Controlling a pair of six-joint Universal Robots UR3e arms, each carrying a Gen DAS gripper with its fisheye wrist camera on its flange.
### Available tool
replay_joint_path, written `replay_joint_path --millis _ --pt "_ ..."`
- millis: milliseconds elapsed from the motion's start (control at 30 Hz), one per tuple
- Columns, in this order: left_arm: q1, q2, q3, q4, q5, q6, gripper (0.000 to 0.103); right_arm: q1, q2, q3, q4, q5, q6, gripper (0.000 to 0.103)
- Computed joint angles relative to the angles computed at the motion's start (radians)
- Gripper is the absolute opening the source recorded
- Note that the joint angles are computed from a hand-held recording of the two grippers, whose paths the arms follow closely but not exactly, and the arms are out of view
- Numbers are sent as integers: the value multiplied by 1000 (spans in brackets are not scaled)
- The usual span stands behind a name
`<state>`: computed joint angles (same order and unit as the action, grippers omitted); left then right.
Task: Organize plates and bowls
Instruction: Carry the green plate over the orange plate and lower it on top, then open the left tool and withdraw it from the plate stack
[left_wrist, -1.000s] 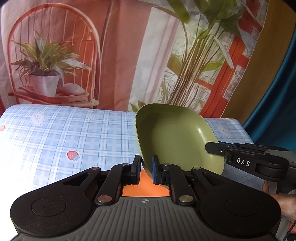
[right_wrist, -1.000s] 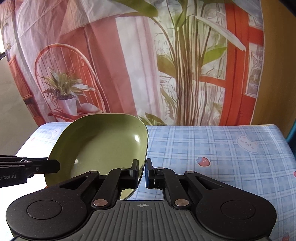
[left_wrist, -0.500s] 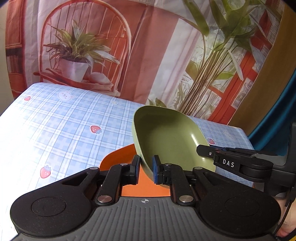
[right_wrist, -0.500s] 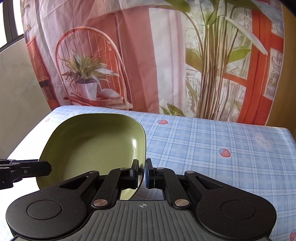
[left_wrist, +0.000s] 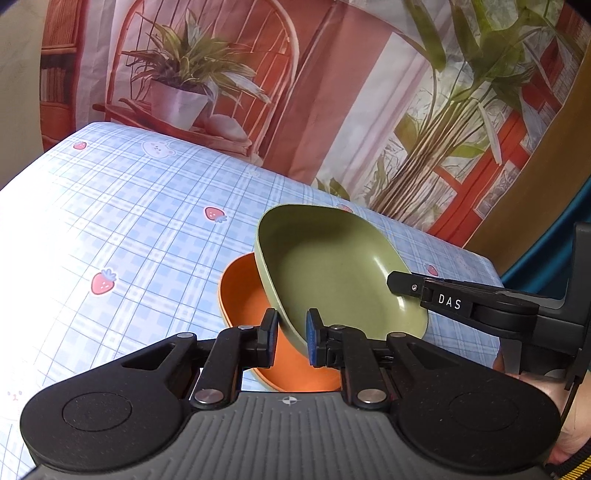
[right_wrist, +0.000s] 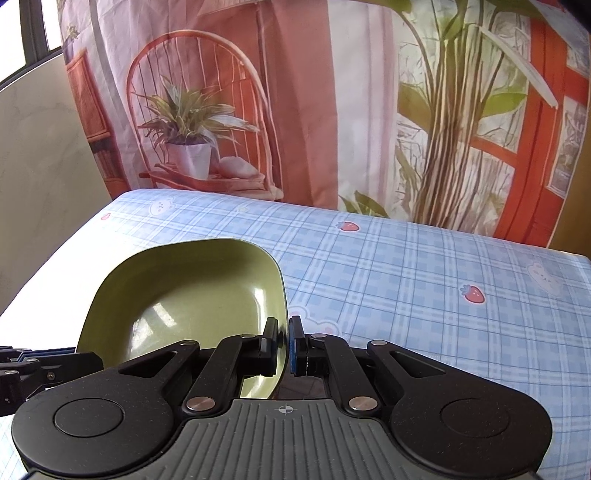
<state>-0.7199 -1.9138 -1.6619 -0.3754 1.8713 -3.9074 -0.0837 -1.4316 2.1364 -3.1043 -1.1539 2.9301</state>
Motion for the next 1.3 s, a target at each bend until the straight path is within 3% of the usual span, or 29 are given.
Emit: replay_joint_path --millis 233,1300 --pt "-15 15 -36 4 29 -23 18 44 23 -24 2 -25 -15 6" --pt "14 -28 -48 20 -41 -25 19 96 124 -91 2 -98 -13 7"
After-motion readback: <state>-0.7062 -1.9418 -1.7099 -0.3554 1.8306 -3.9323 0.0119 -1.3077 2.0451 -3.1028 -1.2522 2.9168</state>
